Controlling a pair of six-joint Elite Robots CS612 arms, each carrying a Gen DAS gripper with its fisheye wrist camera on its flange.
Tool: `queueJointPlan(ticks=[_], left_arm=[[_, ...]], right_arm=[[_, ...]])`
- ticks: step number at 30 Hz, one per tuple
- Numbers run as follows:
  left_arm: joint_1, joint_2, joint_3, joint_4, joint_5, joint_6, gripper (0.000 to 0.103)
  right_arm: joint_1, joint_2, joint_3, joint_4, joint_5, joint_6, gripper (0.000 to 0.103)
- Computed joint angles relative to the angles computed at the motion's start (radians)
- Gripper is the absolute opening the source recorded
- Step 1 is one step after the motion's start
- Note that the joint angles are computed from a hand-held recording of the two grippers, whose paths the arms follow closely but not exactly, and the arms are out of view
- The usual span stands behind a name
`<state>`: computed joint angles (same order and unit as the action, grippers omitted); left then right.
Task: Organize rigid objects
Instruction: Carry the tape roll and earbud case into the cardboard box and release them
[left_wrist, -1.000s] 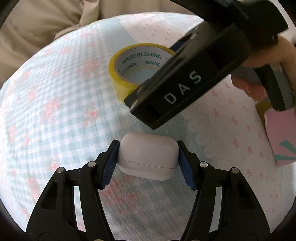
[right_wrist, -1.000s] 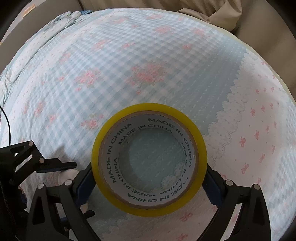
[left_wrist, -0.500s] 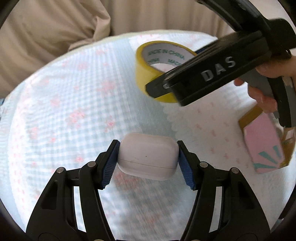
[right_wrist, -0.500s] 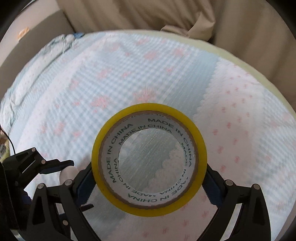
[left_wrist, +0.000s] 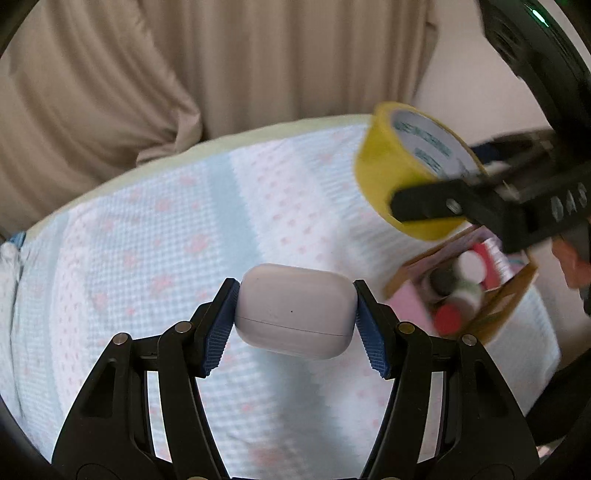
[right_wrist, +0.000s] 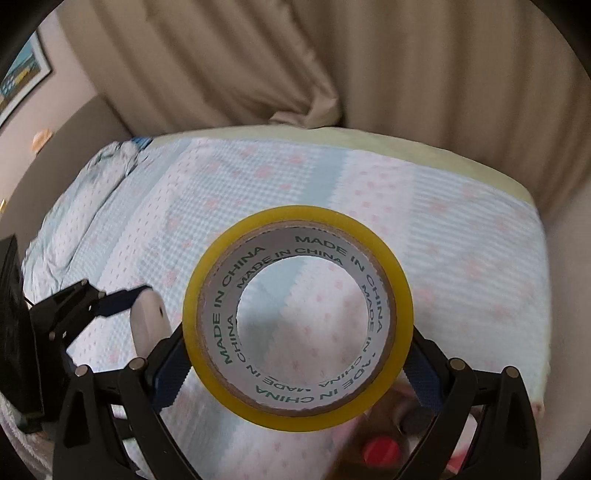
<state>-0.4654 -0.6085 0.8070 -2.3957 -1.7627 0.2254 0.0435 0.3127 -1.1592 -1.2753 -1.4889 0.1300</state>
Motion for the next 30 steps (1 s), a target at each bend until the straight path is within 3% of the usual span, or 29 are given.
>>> queueJointPlan(ticks=[9,14,21,30], left_arm=[[-0.085,-0.057,0.073,-0.036,-0.021,-0.053,0.058],[-0.135,-0.06,0.09,-0.015,-0.014,-0.081,0.058],[-0.177,-0.007,0.042,0.113,0.004,-0.129,0.058],[-0.201,0.096,-0.08,0.281,0.051,-0.156,0.058]], right_arm=[[-0.08,0.085,-0.328,0.262,-0.067,0.068,0.098],[-0.133,0.128,-0.44,0.366,-0.061,0.092,0.098],[-0.2,0.193,-0.525,0.474,-0.029,0.117,0.098],[-0.226,0.261,-0.532,0.506,0.0,0.061,0.098]])
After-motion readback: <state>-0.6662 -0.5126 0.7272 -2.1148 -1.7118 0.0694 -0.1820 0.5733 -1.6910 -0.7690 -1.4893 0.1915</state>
